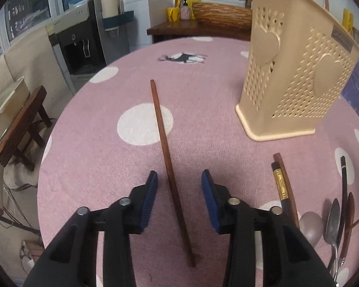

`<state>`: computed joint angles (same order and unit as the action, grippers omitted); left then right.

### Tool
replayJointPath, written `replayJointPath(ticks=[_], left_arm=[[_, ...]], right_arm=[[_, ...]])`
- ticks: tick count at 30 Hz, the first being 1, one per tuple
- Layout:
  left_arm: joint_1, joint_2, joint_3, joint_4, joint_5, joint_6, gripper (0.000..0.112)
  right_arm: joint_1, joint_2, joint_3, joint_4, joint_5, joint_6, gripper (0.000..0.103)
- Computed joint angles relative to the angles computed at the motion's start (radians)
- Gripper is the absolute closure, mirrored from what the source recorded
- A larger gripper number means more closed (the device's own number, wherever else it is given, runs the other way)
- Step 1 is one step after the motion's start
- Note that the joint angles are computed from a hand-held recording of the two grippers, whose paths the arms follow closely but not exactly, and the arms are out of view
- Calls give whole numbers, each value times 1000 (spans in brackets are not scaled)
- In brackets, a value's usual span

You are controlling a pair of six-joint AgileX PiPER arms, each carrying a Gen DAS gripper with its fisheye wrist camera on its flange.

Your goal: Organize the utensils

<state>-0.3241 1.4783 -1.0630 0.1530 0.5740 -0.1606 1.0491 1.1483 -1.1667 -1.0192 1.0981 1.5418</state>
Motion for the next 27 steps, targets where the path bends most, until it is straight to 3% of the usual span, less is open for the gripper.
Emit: replayJointPath(ticks=[2, 9, 15, 17, 18, 19, 24, 27], left_arm=[[-8, -20, 18, 8, 7, 6, 102], [56, -207, 172, -269, 60, 255, 105], [61, -366, 268, -322, 167, 321, 103], [63, -352, 245, -329, 189, 339, 87], [66, -341, 232, -335, 172, 343, 73], [60, -325, 214, -320, 155, 326, 67], [38, -102, 12, -278, 106, 303, 67], [42, 25, -107, -288, 134, 288, 77]], right_arm=[[11, 6, -3, -10, 5, 9, 95], [64, 6, 8, -60, 32, 53, 95], [82, 10, 8, -75, 40, 61, 95], [81, 8, 13, -76, 33, 69, 95], [81, 8, 16, -78, 32, 76, 95], [81, 7, 19, -78, 30, 80, 95], [79, 7, 24, -73, 28, 91, 95], [79, 8, 28, -70, 26, 101, 95]])
